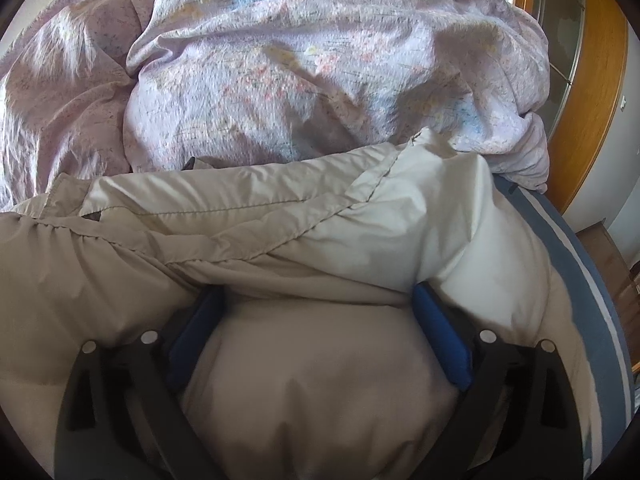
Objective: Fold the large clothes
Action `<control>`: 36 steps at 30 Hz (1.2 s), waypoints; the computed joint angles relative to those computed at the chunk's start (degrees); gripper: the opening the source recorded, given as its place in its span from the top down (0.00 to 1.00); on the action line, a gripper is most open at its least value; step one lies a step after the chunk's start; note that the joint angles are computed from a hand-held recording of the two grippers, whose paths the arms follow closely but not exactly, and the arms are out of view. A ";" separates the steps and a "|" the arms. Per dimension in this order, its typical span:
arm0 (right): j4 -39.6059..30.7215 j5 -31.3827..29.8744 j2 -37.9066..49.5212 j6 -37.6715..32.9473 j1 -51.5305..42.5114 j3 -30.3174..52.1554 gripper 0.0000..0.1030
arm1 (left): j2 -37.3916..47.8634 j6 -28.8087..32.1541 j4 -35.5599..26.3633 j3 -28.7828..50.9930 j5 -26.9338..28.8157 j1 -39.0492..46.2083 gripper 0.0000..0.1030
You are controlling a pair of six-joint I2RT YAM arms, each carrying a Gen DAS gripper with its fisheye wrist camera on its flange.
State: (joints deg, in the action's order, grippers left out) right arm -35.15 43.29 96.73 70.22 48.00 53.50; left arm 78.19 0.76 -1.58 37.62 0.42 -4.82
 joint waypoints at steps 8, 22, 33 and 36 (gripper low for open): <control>-9.28 9.48 -12.50 10.75 5.17 -5.44 0.08 | -9.36 3.12 -1.42 -0.89 2.09 5.29 0.01; 5.36 1.57 -10.51 -0.88 -5.71 -12.75 0.05 | 6.17 1.32 3.54 3.60 5.33 9.41 0.01; 14.97 -5.42 -10.53 -7.31 -11.20 -16.93 0.02 | 12.81 -0.72 1.84 7.37 13.33 13.59 0.01; 15.81 -6.55 -10.74 -8.08 -12.15 -17.56 0.02 | 13.56 -0.82 1.26 8.08 14.27 14.28 0.01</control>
State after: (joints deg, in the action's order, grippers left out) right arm -19.34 36.74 85.99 62.14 35.85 35.93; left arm 91.75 -0.06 -0.32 45.70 14.69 9.46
